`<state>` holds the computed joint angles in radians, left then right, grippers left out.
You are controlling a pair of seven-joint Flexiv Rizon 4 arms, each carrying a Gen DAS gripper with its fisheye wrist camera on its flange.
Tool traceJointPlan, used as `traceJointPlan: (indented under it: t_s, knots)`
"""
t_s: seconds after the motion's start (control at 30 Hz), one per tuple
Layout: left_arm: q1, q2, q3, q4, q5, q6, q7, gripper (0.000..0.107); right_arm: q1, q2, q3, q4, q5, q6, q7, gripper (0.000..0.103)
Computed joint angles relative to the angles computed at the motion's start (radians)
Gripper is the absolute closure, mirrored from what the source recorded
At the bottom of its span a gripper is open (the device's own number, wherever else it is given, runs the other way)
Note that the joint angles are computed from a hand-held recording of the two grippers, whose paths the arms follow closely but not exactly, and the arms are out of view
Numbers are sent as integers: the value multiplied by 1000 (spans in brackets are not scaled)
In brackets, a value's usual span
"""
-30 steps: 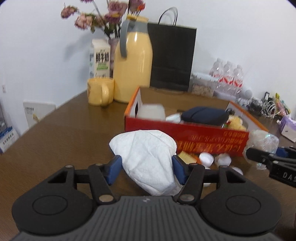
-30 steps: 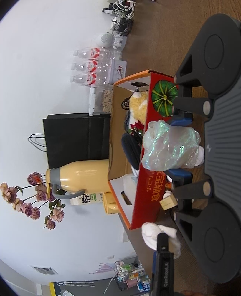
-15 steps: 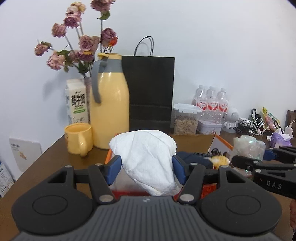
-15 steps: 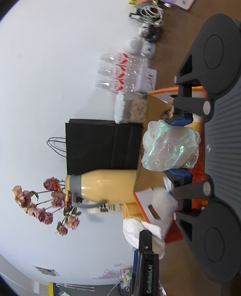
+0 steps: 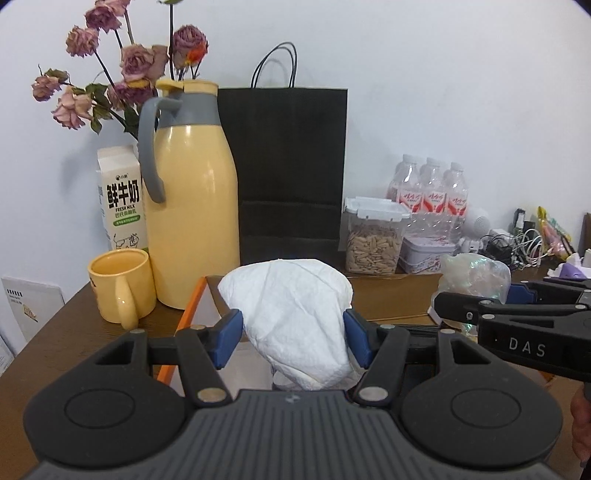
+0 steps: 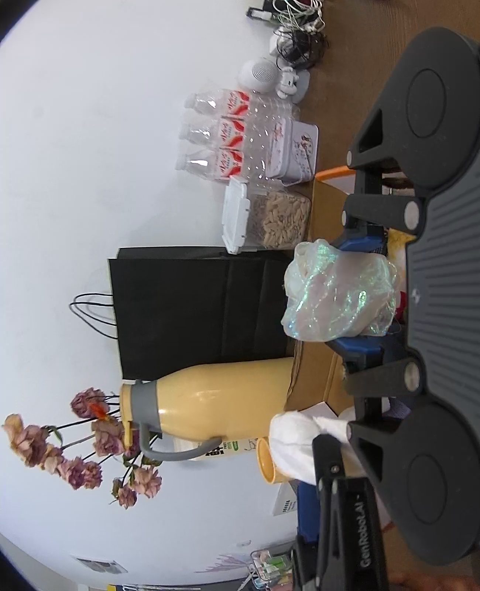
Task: Organize objects
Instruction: 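Carry the white cloth and clear bag into the box and release both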
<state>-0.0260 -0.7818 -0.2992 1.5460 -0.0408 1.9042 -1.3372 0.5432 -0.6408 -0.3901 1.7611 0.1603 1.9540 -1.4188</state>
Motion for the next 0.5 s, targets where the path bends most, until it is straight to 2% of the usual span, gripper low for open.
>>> traceJointPlan:
  t_s: [0.1, 0.17, 0.2, 0.23, 0.27, 0.3, 0.37, 0.43, 0.5]
  knots:
    - [-38, -22, 40, -40, -31, -19, 5, 44, -34, -20, 28, -34, -25, -22, 13, 58]
    - [-58, -33, 63, -58, -49, -30, 9, 35, -51, -31, 40, -51, -41, -31, 26, 53]
    - [-69, -37, 78, -63, -58, -30, 12, 27, -66, -34, 56, -56, -52, -29, 32, 50]
    - [-82, -40, 97, -66, -68, -26, 13, 19, -79, -36, 68, -58, -62, -30, 37, 41]
    - [-114, -41, 140, -69, -95, -15, 7, 15, -90, -38, 79, -58, -72, -28, 40, 27]
    - [-146, -44, 184, -75, -125, -7, 3, 6, -95, -40, 83, -58, -77, -24, 42, 21]
    - [-156, -49, 198, -74, -146, 22, -5, 4, -120, -38, 108, -57, -90, -20, 51, 2]
    - [-130, -45, 163, -66, -134, 29, -9, 4, -141, -35, 129, -56, -97, -12, 62, 0]
    - [-141, -43, 175, -63, -140, 40, -7, 4, -123, -34, 105, -50, -85, -11, 65, 0]
